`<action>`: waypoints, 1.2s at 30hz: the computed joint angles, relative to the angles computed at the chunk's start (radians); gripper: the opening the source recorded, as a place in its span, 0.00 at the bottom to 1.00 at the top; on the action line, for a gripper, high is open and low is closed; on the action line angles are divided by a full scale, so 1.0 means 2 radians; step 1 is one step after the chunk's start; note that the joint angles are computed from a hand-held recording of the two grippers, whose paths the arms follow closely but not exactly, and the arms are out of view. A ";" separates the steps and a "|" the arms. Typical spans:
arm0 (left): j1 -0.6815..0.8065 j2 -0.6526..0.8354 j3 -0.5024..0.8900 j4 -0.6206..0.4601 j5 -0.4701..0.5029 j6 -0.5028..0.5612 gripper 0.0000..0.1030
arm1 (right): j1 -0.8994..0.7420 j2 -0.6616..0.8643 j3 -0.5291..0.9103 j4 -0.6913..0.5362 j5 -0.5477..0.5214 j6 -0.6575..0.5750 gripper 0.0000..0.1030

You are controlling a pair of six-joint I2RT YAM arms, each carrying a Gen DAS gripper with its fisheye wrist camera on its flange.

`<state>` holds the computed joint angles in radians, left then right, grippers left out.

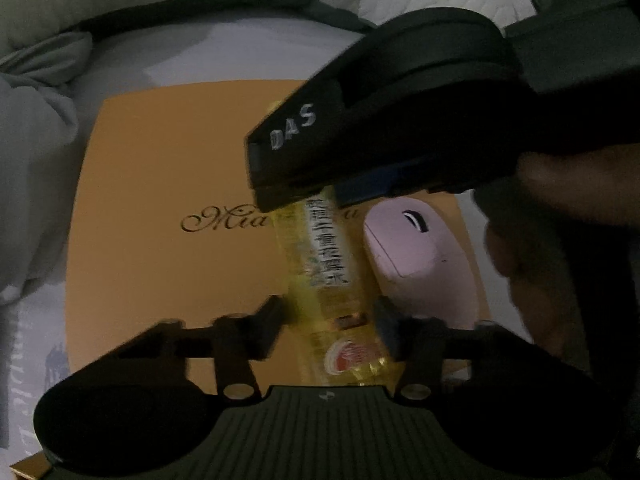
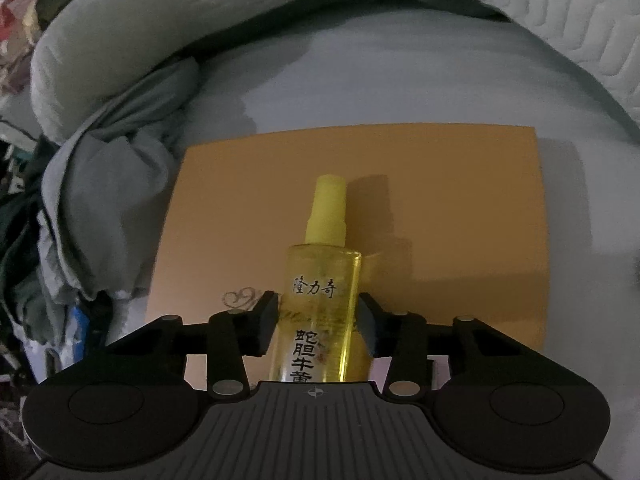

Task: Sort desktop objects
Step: 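Lift the yellow spray bottle upright with the right gripper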

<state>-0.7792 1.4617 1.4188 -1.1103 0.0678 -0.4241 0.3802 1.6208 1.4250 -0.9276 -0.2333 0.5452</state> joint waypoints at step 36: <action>-0.160 -0.179 0.095 -0.130 -0.121 -0.113 0.42 | 0.189 -0.151 0.180 -0.165 0.189 0.054 0.43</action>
